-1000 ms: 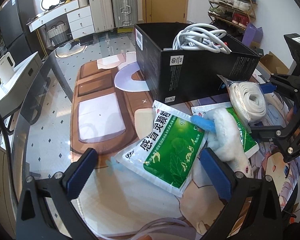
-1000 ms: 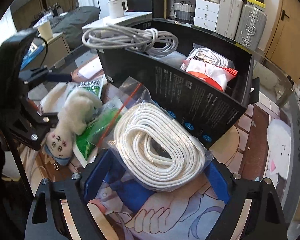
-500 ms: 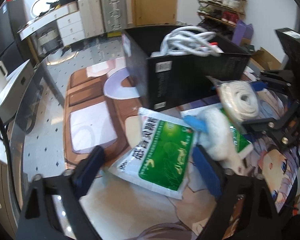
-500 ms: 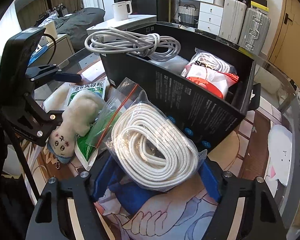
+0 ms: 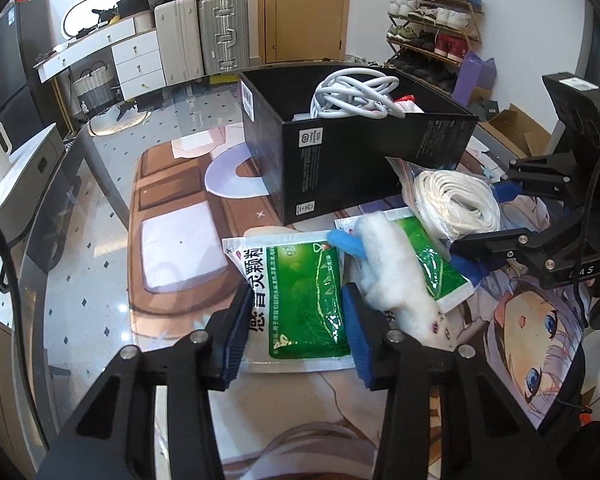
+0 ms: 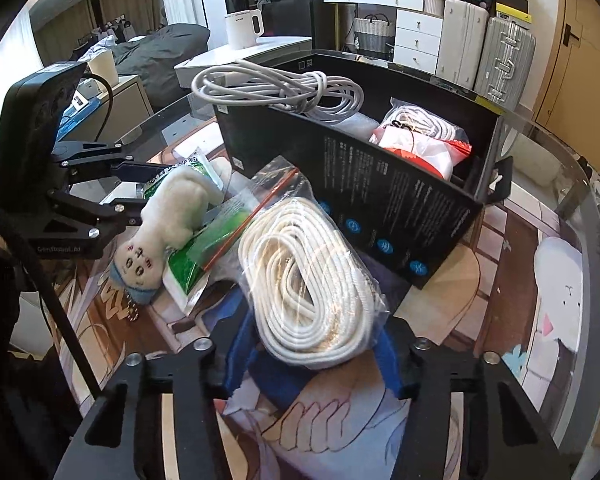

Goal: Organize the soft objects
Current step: 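Grasp the clear bag of white rope with the right gripper while the left grasps the green medicine packet, then lift the rope bag and green packet and carry both over the black box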

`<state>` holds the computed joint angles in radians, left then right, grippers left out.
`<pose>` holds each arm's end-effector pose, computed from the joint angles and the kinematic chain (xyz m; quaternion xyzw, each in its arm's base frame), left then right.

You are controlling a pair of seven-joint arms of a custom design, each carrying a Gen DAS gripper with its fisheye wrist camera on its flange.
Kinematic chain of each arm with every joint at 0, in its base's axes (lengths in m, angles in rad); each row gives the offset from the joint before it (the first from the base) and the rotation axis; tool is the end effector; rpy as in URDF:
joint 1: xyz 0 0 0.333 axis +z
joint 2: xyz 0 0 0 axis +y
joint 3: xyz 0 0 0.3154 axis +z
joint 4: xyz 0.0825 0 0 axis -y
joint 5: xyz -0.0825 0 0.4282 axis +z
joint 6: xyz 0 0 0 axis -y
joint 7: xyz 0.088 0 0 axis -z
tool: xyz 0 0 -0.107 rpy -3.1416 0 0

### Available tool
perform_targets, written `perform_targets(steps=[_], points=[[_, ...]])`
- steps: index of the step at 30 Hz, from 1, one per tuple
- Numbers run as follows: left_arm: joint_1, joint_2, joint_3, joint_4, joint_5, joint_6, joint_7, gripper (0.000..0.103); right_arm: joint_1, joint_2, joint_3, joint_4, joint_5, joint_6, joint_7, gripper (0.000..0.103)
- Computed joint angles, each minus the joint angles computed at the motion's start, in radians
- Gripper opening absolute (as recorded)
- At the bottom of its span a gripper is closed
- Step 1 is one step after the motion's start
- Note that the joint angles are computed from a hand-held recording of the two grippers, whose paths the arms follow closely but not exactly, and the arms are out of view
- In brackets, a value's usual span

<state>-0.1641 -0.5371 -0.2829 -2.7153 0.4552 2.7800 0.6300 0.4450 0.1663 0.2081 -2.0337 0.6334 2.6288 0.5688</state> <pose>0.3914 -0.2042 0.4160 -0.7006 0.6296 -0.2429 0.2319 0.5270 0.3807 0.3824 -0.9333 0.1979 -0.0360 0.2975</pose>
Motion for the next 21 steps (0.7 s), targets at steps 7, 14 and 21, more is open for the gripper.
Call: perform_targets(steps=[7, 14, 21], points=[[0.002, -0.042, -0.015, -0.031, 0.001, 0.005, -0.046, 0.043, -0.006, -0.046, -0.002, -0.056, 0.067, 0.010, -0.036, 0.050], [0.016, -0.108, -0.032, -0.058, 0.017, 0.003, -0.098, 0.043, -0.003, -0.091, -0.013, -0.100, 0.135, 0.030, -0.062, 0.050], [0.036, -0.154, -0.046, -0.064, 0.040, 0.014, -0.141, 0.043, 0.009, -0.139, -0.023, -0.139, 0.197, 0.065, -0.093, 0.050]])
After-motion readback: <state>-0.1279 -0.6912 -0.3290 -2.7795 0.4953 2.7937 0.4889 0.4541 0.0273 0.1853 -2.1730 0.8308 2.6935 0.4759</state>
